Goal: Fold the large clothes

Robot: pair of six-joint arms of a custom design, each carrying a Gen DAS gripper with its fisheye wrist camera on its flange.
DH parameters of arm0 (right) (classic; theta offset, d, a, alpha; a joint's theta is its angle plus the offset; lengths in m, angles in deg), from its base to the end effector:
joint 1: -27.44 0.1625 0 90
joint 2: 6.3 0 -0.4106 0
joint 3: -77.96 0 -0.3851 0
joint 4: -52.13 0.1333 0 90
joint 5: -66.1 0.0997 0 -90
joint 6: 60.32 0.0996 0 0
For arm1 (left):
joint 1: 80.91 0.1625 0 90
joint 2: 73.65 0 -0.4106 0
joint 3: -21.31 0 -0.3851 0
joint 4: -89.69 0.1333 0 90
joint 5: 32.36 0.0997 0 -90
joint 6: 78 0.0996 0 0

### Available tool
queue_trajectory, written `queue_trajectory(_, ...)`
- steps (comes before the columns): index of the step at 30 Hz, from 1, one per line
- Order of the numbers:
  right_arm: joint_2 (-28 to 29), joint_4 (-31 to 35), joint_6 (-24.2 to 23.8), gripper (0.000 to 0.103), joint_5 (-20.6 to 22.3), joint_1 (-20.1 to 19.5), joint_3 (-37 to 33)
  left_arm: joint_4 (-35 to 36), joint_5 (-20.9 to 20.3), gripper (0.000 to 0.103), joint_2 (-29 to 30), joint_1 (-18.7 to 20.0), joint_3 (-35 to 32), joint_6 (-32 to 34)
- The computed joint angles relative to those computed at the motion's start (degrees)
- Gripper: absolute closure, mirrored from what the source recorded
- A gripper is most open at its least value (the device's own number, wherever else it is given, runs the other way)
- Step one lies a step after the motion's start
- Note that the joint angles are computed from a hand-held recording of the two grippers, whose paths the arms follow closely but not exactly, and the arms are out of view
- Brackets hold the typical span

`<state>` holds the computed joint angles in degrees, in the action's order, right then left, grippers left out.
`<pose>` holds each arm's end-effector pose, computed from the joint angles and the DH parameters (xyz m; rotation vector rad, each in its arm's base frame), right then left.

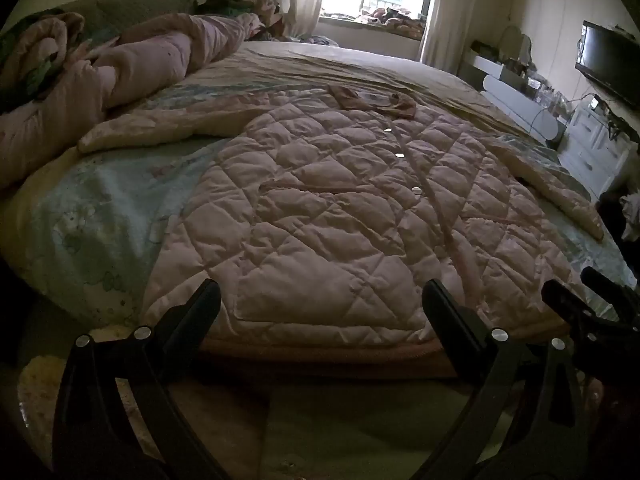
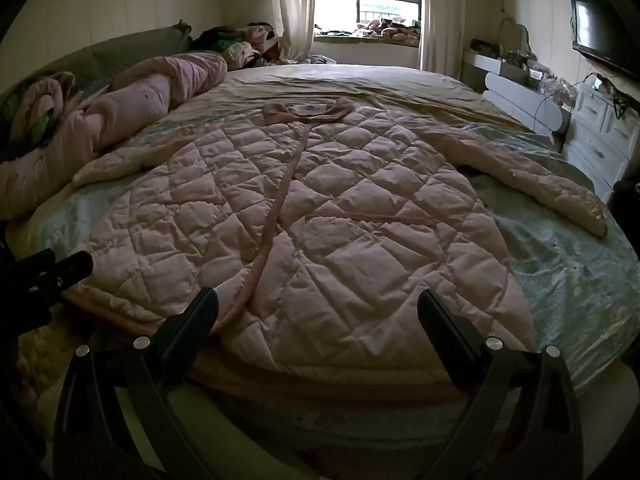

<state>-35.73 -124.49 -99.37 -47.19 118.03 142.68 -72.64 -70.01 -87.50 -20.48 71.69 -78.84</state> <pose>0.1022 -0.8047 0.1625 0.5730 -2.2702 0.8990 -0.2224 -0.8219 0.0405 0.2104 2.2488 -0.9828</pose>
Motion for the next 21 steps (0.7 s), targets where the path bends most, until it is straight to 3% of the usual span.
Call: queue_trajectory(21, 0.21, -0.63, -0.85, 0.004, -0.05, 0.2, -0.04, -2.29, -0.75, 0.009, -0.7, 0.06, 1.1, 1.14)
